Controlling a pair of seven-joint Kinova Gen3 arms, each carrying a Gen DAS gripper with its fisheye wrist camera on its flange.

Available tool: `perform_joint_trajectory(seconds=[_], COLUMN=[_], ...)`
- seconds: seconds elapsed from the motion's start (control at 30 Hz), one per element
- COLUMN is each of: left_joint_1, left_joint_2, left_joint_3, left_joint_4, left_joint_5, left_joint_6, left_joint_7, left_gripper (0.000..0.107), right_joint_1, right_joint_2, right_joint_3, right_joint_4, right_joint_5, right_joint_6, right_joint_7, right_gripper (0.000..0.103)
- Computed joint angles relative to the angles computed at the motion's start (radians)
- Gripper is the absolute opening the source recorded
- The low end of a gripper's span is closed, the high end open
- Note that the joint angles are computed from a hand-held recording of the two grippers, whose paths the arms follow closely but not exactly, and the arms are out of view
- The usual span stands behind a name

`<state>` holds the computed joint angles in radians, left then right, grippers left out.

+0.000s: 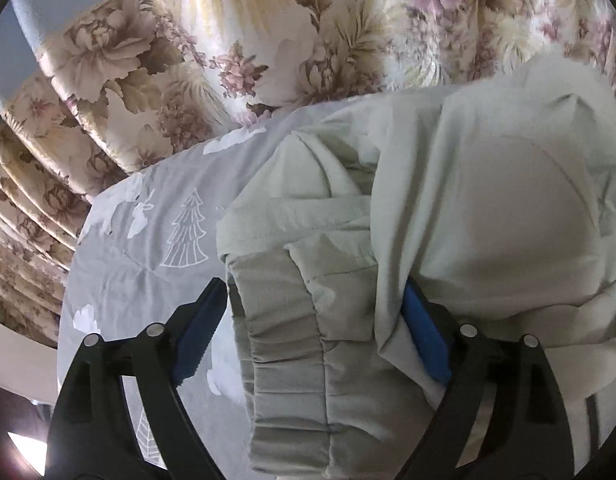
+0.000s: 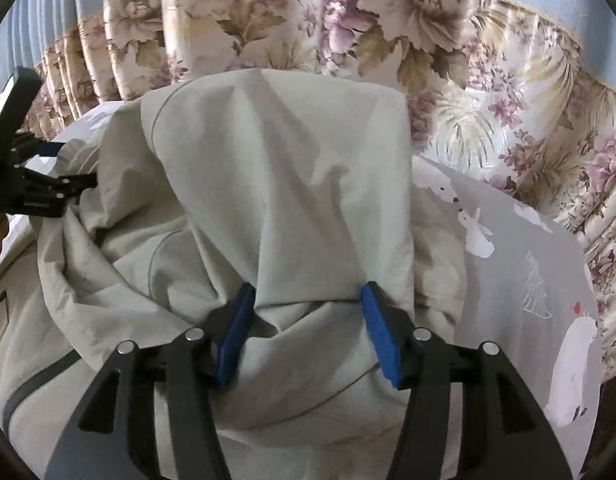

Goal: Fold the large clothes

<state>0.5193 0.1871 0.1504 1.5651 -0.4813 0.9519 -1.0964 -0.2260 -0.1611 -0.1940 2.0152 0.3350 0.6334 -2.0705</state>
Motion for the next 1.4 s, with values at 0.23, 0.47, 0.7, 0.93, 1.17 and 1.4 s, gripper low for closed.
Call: perform_joint_trajectory(seconds=[0.23,0.47,0.7,0.93,1.17,1.4], left_joint_1=[-0.098,-0.192,-0.259,-0.341,-0.353,-0.315], left_joint_2=[-0.263,-0.532,-0.729,-0.856,-0.933,-0.930], left_joint_3=[0.013,0.125,0.223,0.214,0.194,0.153], left_joint_4=[0.194,0.355,0.455,0.525,0.576,0.629], left_joint_5=[0.157,0.180,0.266,0.400,0.472,0.581], left_joint_6=[-0.086,-0.076,-0.001,0.100,0.153,0.101], left_joint_7=[-0.088,0.021,0.029,0.044,-0.035,-0.125], left_gripper=[0.100,0.100,0.100,0.100,0.100,0.079], right_joint_1=[0.065,0.246,0.426,0.452,0.492,0.446], right_joint_2=[-0.287,-0.611,-0.833,-0.944,-1.041,-1.031], right_joint_3=[-0.066,-0.390,-0.480,-0.394,-0.358,-0.301], right_joint_4=[0.102,0.197,0.205,0.216,0.213,0.286], right_joint_5=[-0.060,0.027,-0.217,-0.401,-0.496,-0.582], right_joint_6=[0.067,0.173,0.286,0.447,0.584,0.587], right_joint_7=[-0.008,-0.292,-0.212,-0.115,0.010,0.049], right_gripper=[0.085,0.101,0.101,0.101,0.083,0.043])
